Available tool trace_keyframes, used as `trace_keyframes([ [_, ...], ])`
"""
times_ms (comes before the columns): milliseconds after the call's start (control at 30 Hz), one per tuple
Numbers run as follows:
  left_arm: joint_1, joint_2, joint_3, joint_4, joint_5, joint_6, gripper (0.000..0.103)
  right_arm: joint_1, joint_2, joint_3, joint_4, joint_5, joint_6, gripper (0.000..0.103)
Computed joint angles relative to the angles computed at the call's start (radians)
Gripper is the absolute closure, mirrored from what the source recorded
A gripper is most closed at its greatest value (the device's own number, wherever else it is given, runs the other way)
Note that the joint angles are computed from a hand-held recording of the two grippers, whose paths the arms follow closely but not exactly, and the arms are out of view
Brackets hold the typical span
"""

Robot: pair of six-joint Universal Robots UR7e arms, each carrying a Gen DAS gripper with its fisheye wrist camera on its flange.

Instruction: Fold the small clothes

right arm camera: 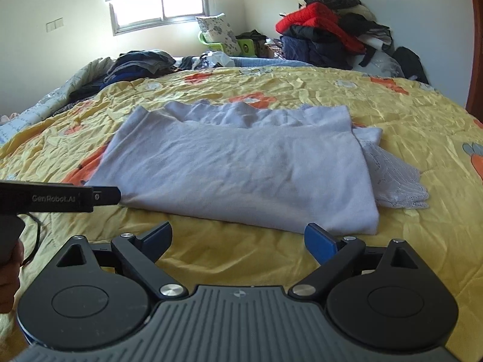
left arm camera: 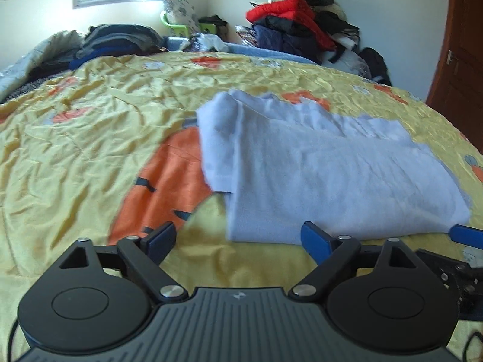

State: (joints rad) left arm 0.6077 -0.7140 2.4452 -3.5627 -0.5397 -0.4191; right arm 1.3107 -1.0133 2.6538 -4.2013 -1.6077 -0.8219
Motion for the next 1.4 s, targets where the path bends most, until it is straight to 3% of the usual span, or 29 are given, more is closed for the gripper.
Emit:
trace_keyframes([
  [67, 0.002, 0.007, 0.01, -0.027, 0.04, -0.014, 0.007, 0.017, 0.029, -0.006, -0.025, -0.018, -0.015, 0.01],
  [167, 0.023, -0.01, 0.027, -0.031, 0.039, -0.048, 0.006, 0.037, 0.052, -0.017, -0.019, -0.048, -0.009, 0.01],
  [267, 0.023, 0.016, 0.048, -0.123, 0.055, -0.013, 0.006, 0.064, 0.092, -0.016, -0.067, -0.06, -0.041, 0.01],
  [400, 0.034, 0.024, 0.059, -0.204, 0.021, 0.034, 0.0, 0.119, 0.201, -0.028, -0.223, -0.084, -0.172, 0.01],
  [667, 0.021, 0.021, 0.026, -0.028, 0.065, 0.026, 0.0, 0.212, 0.397, -0.101, -0.402, -0.155, -0.464, 0.009],
  [833, 0.02, 0.027, 0.028, -0.045, 0.063, 0.022, 0.0, 0.203, 0.492, -0.12, -0.56, -0.111, -0.575, 0.004],
  [1100, 0.02, 0.025, 0.028, -0.042, 0.062, 0.022, 0.0, 0.205, 0.496, -0.119, -0.572, -0.115, -0.575, 0.002],
  [1300, 0.022, 0.018, 0.031, -0.039, 0.054, 0.028, 0.0, 0.2, 0.443, -0.104, -0.49, -0.119, -0.516, 0.002],
  [1400, 0.031, 0.012, 0.044, -0.107, 0.027, 0.052, 0.0, 0.205, 0.426, -0.107, -0.459, -0.127, -0.499, 0.001],
])
